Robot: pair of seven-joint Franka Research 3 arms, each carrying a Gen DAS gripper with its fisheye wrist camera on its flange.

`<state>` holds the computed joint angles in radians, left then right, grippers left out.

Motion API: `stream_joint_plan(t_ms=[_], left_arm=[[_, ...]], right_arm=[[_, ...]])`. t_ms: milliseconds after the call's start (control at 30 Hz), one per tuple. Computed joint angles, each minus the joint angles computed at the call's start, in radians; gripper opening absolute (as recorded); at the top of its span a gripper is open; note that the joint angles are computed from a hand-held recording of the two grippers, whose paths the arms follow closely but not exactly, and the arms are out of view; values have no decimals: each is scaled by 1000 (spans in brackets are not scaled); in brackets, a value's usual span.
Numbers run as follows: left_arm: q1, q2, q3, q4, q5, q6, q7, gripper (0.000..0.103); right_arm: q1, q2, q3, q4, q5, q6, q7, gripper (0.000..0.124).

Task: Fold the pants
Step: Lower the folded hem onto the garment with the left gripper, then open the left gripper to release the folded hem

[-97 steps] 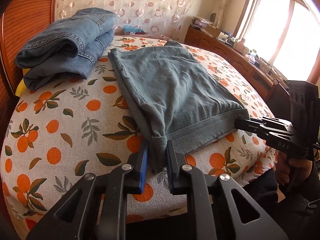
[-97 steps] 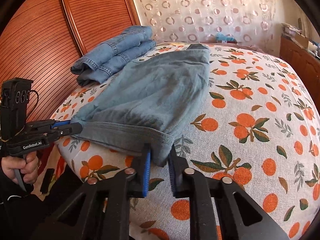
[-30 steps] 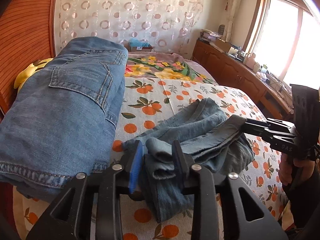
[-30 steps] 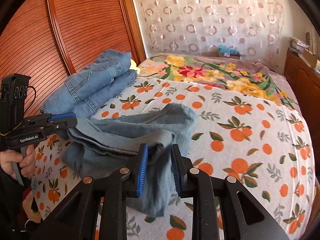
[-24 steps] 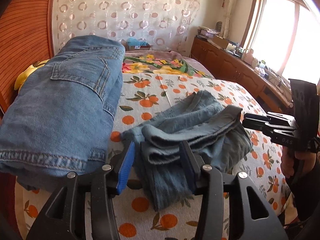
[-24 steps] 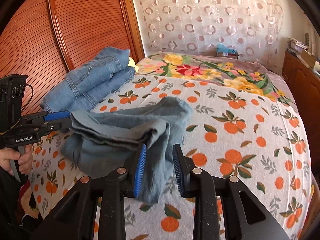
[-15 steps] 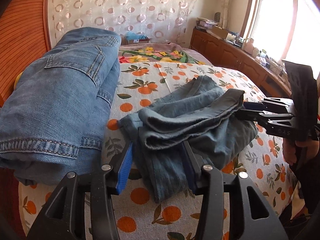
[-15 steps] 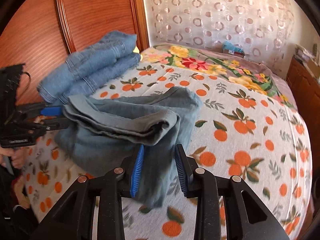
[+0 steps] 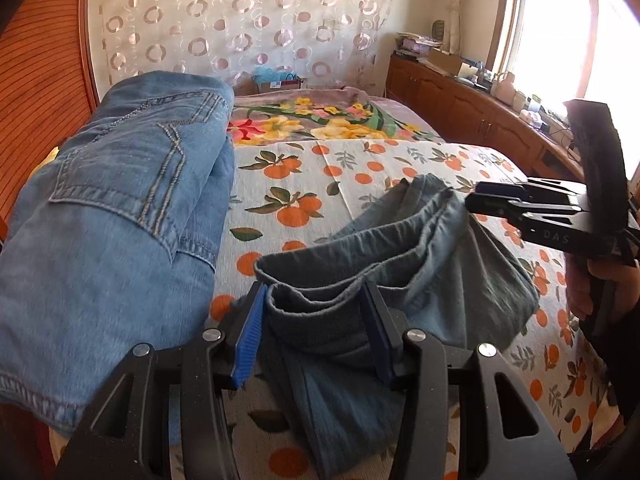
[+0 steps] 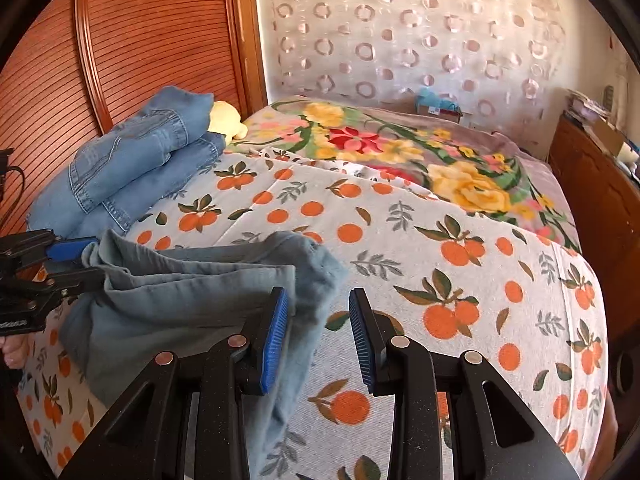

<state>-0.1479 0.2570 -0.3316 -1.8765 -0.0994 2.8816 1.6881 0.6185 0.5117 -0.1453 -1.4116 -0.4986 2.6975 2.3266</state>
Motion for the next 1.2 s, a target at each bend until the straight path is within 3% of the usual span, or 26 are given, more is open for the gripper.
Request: stream_joint_plan(t_ms=[267, 300, 367, 467, 667, 767, 900, 1067, 1200], left_arm=[[-29, 41, 31, 50, 96, -11, -56, 48], [-17, 45, 17, 51, 87, -4, -37, 45], [-12, 47, 10, 53, 89, -2, -24, 24], [14, 60, -18, 67, 45, 5, 15, 15], [28, 84, -30, 112, 9, 24, -17, 14], [-6, 87, 6, 121, 58, 12, -61, 15], [-21, 75, 26, 109, 101, -6, -103, 21], [-7, 48, 12, 72, 86, -8, -92, 39], [29, 1, -36, 8, 18, 15, -13, 51]], right_arm=[[0, -68, 5, -107, -9, 51, 29, 33], [0, -80, 8, -123, -11, 58, 31, 33], [-1, -105, 13, -158, -18, 69, 40, 33], [-7, -122, 23, -182, -20, 80, 45, 33], [-16, -135, 36, -206, -23, 96, 52, 33], [-26, -133, 46, -202, -3, 80, 35, 33], [-22, -140, 42, -206, -8, 76, 45, 33], [-12, -161, 39, -233, -33, 83, 83, 33], [-8, -197, 48, -283, -60, 89, 123, 33]])
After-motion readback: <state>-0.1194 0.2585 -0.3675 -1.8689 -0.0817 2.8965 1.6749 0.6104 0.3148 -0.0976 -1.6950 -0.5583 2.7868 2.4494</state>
